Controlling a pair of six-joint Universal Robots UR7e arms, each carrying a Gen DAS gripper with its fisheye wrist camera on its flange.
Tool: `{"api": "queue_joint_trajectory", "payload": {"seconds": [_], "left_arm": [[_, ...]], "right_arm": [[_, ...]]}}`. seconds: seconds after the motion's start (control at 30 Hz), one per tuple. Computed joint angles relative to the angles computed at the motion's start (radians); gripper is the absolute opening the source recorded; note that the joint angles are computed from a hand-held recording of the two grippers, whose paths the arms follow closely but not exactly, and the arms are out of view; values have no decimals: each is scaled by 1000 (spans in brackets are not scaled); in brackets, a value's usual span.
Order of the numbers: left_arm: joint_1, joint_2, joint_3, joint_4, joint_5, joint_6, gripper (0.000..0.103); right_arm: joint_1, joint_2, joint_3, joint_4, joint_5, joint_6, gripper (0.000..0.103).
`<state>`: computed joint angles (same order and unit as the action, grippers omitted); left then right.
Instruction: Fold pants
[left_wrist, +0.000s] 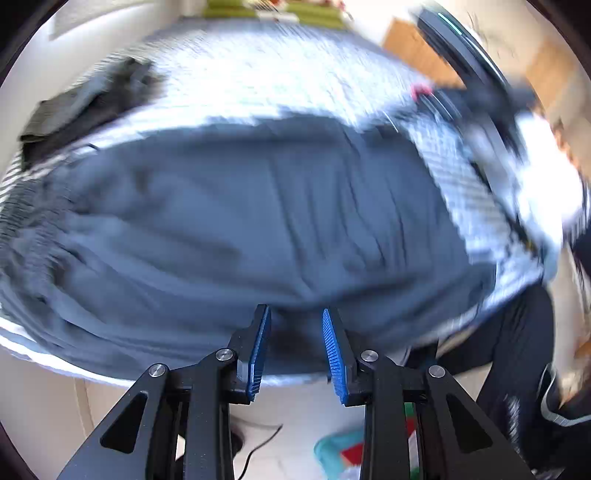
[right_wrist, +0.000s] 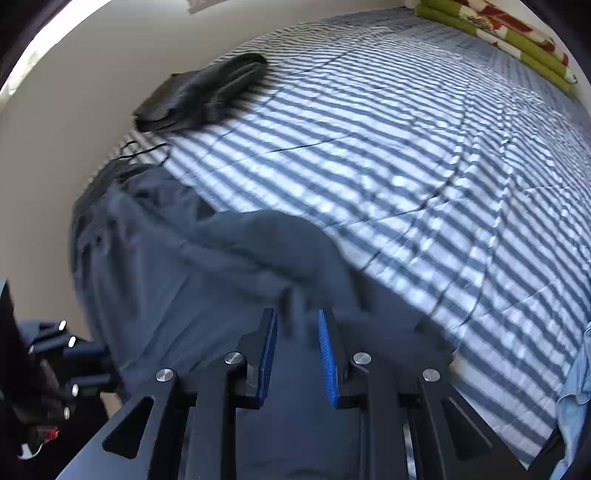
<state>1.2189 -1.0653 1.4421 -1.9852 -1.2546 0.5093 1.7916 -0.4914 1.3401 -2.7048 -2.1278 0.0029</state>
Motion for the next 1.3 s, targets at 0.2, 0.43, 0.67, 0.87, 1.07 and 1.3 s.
{"api": "queue_joint_trajectory", "payload": {"seconds": [0.2, 0.43, 0.67, 0.87, 1.07, 1.3], "left_arm": [[35, 128, -178, -56, 217, -4, 32], [34, 93, -147, -118, 204, -29, 32], [-67, -20, 65, 26, -21, 54, 32], [-132, 16, 184, 60, 41, 42, 32], [-175, -54, 254, -14, 14, 69, 33], [-218, -62, 324, -96, -21, 99, 35]], "right_arm": [[39, -85, 305, -137, 85, 43, 21], [71, -175, 612, -438, 34, 187, 21], [49, -227, 730, -595, 67, 246, 21], [19, -198, 663, -477, 89, 215, 21], [-31, -292, 758, -637, 137, 209, 25], [-97, -274, 770, -638, 304, 254, 33]]}}
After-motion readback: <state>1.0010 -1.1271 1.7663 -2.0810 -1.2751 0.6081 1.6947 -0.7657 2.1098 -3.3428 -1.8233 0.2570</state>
